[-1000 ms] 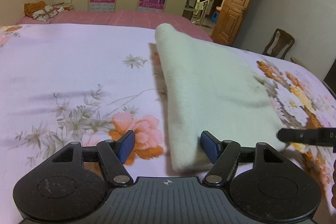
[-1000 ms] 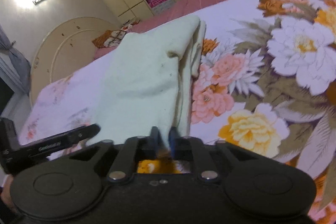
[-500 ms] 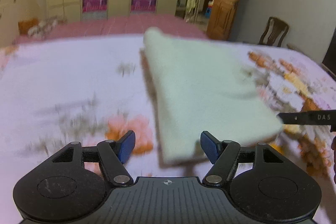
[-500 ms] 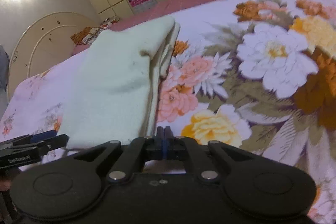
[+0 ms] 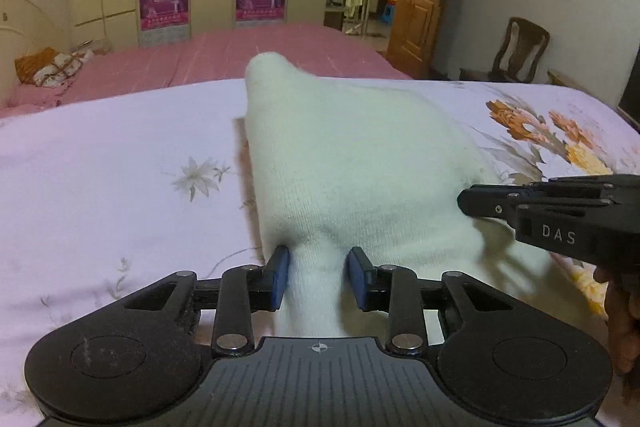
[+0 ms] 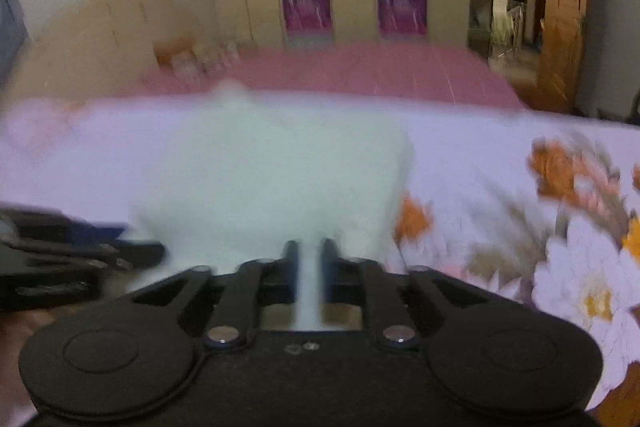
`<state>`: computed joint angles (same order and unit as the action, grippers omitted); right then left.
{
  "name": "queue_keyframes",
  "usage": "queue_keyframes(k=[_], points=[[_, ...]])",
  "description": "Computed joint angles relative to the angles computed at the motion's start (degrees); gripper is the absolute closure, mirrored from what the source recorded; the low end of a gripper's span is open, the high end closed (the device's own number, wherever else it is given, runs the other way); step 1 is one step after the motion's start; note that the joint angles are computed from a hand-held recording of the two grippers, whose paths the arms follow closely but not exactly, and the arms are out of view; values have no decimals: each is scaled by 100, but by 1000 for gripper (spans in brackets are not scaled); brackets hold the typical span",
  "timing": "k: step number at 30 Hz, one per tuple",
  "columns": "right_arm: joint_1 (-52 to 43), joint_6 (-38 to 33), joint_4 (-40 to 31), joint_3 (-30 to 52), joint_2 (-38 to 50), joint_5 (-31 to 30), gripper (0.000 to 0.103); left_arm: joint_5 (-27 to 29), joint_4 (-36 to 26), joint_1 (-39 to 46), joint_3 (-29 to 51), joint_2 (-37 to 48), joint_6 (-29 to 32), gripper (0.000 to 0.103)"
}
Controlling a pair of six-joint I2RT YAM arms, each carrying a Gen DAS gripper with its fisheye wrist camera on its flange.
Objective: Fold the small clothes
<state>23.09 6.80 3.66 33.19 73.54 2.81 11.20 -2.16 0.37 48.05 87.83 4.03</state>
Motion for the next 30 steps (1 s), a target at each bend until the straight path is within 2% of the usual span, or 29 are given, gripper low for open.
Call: queue_keyframes(k=[3,4,5,7,9,11,13,15,16,19,20,21,22,23,24,25,26,30], points=[[48,52,-363,151,-222,135,97,199,279,164,-129,-276,-118,71],[62,111,-203,66,-387,157,87,211,325,198,-48,-205,-129,69],[29,148,-25,29,-436,39,85,179,389,190,62,-93,-160,58],[59,97,141,193,-187,121,84,140,554,164,308,186,-218,47],[32,62,138,529,257,198,84,154,436,108,744,637,-170,47],[-85,34,163,771,690,114,85,270,-66,76,1340,1220,-46,47],[-245,-80,-65,1082,1136,-16,86,420,-379,131,1680,1348,-107,47],[-284,-273,-398,1265,1030,-117,86,224,44,106,1533,1163,104,47],[-330,-392,-307,1254,932,-103,83,275,178,127,1600,1205,102,47],[-534,-184,-195,1553,1124,-200,81,424,-55,151,2284,1648,-173,47],[-619,-125,-148,1709,1281,-277,81,359,-156,121,2514,1824,-180,47],[-678,-111,-124,1857,1434,-361,81,125,-525,41,2909,2109,-113,47],[-734,-142,-215,2051,1622,-451,81,7,-897,-9,3339,2435,-95,47],[-757,-212,-469,2316,1883,-442,81,12,-995,-14,3481,2617,-114,47],[-781,-309,-843,2615,2201,-469,81,-2,-835,-28,3441,2707,-140,44],[-820,-411,-844,2626,2352,-547,81,-63,-742,-70,3448,2772,-212,42],[-859,-487,-566,2417,2284,-563,81,-44,-745,-70,3453,2788,-318,41],[-883,-282,-253,2039,2118,-597,81,-84,-693,-78,3383,2742,-281,41]])
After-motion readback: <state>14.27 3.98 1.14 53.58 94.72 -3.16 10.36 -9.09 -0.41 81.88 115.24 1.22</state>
